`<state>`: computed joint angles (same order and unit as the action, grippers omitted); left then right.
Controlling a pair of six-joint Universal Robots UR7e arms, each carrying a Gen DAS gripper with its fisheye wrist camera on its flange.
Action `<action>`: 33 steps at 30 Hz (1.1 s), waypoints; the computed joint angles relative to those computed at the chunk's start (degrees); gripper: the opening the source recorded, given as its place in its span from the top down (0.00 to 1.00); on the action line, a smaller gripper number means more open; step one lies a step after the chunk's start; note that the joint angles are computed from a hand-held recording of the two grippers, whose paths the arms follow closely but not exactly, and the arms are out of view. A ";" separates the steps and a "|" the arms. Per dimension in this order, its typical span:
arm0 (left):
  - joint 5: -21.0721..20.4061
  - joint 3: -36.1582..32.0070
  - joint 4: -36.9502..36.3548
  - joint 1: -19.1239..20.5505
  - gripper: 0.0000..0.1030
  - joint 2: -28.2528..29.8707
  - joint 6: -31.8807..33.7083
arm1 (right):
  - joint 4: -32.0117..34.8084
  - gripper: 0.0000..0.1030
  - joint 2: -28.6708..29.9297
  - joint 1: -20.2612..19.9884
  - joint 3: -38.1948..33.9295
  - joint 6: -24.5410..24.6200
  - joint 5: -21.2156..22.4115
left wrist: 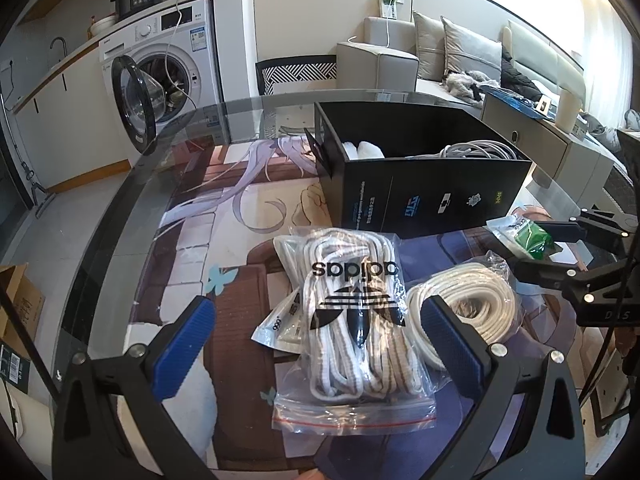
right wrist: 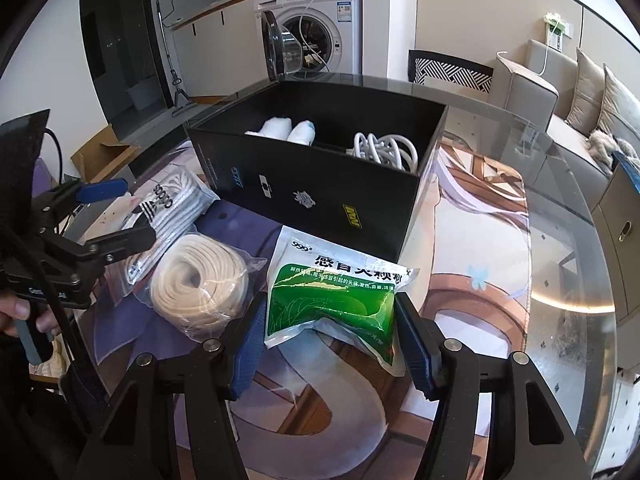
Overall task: Organize soft objects
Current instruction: 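Grasp the green medicine packet with the right tool while the left tool grasps the adidas cord bag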
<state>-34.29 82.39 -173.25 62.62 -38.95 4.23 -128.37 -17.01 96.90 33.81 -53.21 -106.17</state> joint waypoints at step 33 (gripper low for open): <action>-5.16 1.44 -6.23 -0.60 0.58 -1.62 1.26 | -8.04 0.40 -8.33 0.59 10.91 -1.18 10.05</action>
<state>-39.45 83.83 -179.48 62.02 -40.56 5.48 -136.41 -25.34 97.50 44.72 -54.38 -96.12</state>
